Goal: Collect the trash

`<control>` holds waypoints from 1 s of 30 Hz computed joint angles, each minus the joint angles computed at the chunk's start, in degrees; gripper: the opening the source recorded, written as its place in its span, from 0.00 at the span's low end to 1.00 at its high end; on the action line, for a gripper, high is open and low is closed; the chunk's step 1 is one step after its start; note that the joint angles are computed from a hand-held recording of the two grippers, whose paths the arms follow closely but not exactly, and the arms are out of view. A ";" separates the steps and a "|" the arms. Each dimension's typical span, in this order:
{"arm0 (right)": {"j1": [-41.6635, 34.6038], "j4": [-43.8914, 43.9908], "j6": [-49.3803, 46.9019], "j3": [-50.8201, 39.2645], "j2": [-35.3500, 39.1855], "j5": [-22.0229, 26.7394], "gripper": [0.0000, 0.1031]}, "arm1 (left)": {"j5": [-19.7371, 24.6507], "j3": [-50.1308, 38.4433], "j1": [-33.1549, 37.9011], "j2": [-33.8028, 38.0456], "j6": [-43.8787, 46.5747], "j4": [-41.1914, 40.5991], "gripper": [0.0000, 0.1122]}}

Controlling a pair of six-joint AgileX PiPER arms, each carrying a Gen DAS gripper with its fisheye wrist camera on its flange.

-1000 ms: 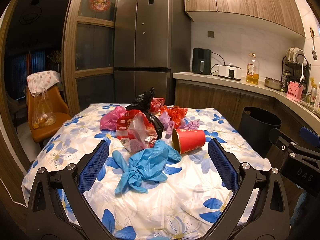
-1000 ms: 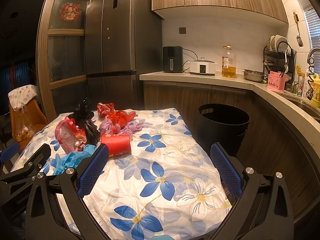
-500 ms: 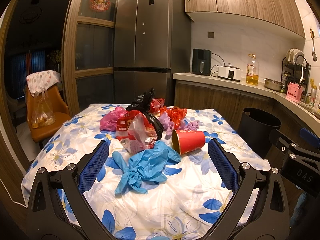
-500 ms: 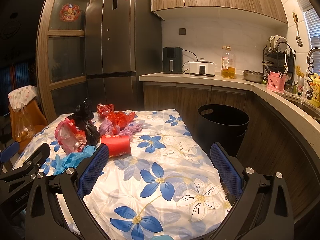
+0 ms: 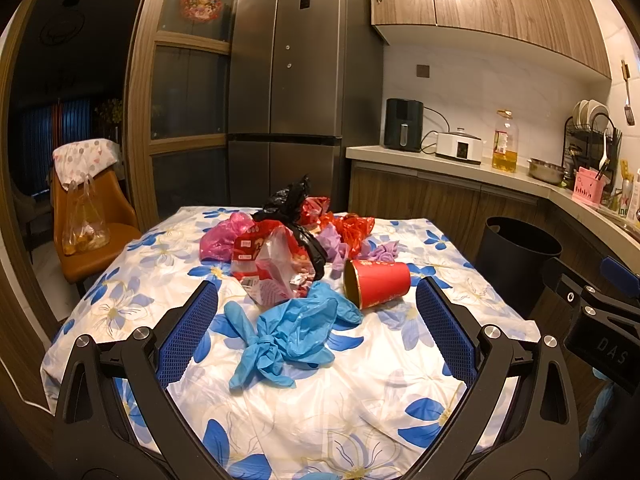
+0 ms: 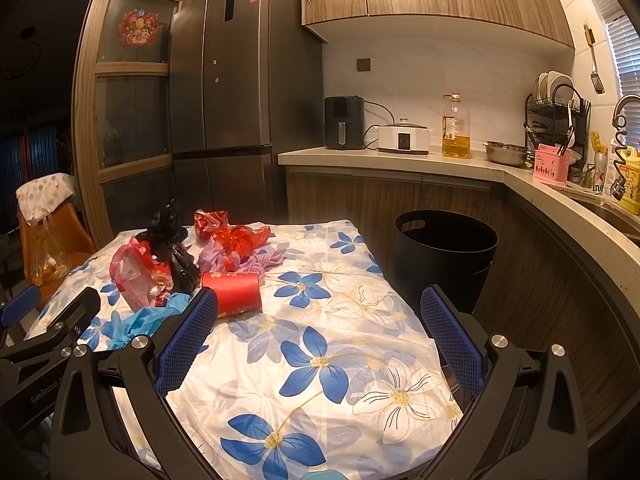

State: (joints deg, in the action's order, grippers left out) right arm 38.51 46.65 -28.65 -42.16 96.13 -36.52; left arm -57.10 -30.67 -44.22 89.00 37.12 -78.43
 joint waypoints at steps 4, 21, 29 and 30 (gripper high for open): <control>-0.04 -0.40 0.38 0.14 -0.04 -0.07 0.95 | 0.04 -0.21 0.06 0.05 0.00 0.05 0.87; -0.34 -4.66 5.04 0.69 1.48 -1.93 0.95 | 0.86 -0.09 0.83 -1.01 0.08 0.40 0.87; -0.29 -4.65 4.99 0.59 1.61 -1.99 0.95 | 1.38 -0.16 1.22 -0.87 -0.28 0.80 0.87; -0.33 -4.77 5.05 0.68 1.53 -2.03 0.95 | 1.31 -0.07 1.20 -0.70 -0.60 0.95 0.87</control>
State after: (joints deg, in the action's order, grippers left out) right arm 38.18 41.88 -23.60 -41.47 97.65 -38.55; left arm -55.79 -30.74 -43.02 88.30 36.53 -77.48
